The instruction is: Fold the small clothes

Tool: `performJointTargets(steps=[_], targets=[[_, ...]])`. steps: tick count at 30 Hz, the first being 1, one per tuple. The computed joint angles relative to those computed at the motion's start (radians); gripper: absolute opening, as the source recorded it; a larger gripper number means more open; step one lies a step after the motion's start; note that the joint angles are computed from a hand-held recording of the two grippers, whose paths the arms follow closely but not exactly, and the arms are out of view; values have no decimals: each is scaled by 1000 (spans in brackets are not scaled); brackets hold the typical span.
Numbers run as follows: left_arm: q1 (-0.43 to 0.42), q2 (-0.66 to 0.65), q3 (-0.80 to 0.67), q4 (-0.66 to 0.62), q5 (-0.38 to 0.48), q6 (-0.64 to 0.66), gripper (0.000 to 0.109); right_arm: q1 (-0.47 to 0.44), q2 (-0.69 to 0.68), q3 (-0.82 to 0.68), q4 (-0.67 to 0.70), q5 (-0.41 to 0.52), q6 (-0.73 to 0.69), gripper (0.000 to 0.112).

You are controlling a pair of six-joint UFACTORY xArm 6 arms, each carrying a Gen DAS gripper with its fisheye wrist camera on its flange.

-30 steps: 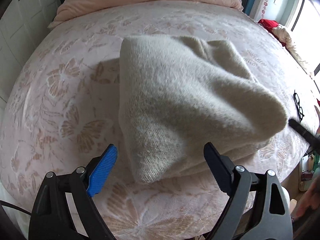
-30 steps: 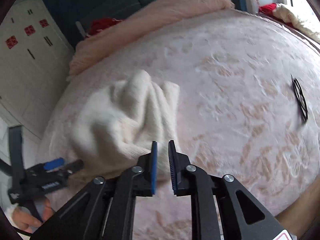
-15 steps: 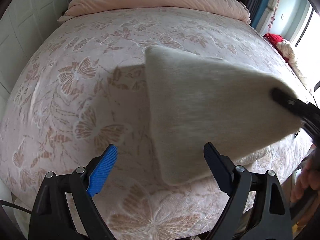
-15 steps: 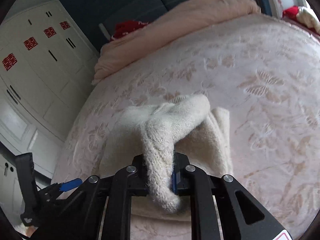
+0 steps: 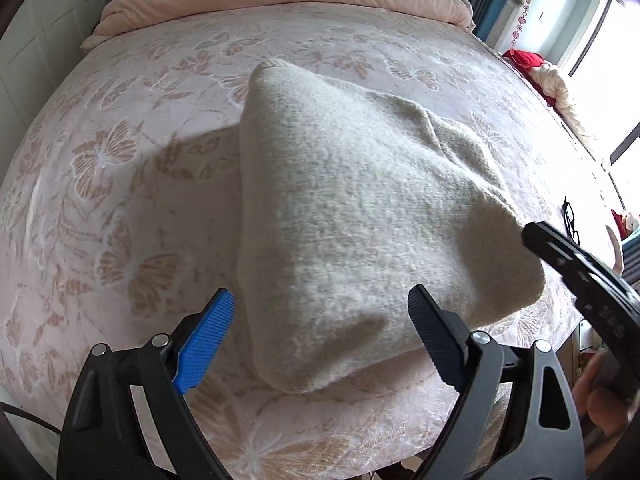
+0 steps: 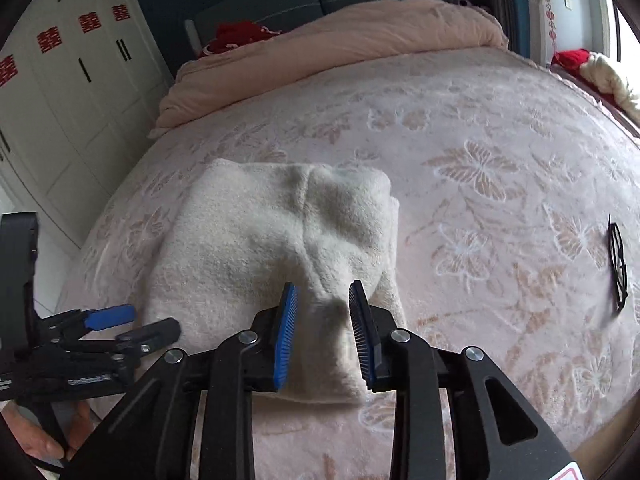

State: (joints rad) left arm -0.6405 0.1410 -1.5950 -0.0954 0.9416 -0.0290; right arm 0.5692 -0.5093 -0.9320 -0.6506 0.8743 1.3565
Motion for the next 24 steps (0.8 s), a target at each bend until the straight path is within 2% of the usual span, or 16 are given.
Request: performJointTargets(steps=[2, 4, 5, 7, 9, 12, 15, 16, 19, 20, 22, 23, 24], targets=[[-8, 0, 3, 14, -1, -10, 86, 40, 6, -27, -61, 4, 26, 28], [-13, 0, 6, 34, 2, -19, 86, 40, 31, -27, -32, -10, -20, 25], [-14, 1, 6, 40, 4, -20, 86, 27, 51, -35, 24, 3, -66, 21], [-15, 1, 6, 57, 1, -27, 86, -13, 58, 26, 135, -12, -115, 3], [-13, 1, 8, 66, -4, -26, 86, -16, -10, 80, 121, -49, -45, 3], [-11, 1, 15, 88, -14, -37, 86, 21, -56, 75, 30, -15, 35, 9], [-16, 14, 4, 83, 0, -53, 86, -10, -4, 87, 140, -19, -94, 7], [-18, 17, 0, 86, 5, -57, 86, -27, -1, 114, 171, -49, -114, 7], [-12, 10, -6, 52, 14, -33, 87, -22, -55, 111, 125, -44, -37, 9], [-3, 6, -6, 26, 10, -24, 87, -5, -71, 89, 80, -5, 0, 13], [18, 13, -21, -37, 6, -27, 90, 27, -75, 44, 9, 90, 34, 67], [29, 23, -35, -75, 8, -28, 91, 36, -72, 29, -9, 122, 31, 74], [43, 45, -62, -121, 22, -31, 92, 30, -68, 28, -5, 126, 15, 75]])
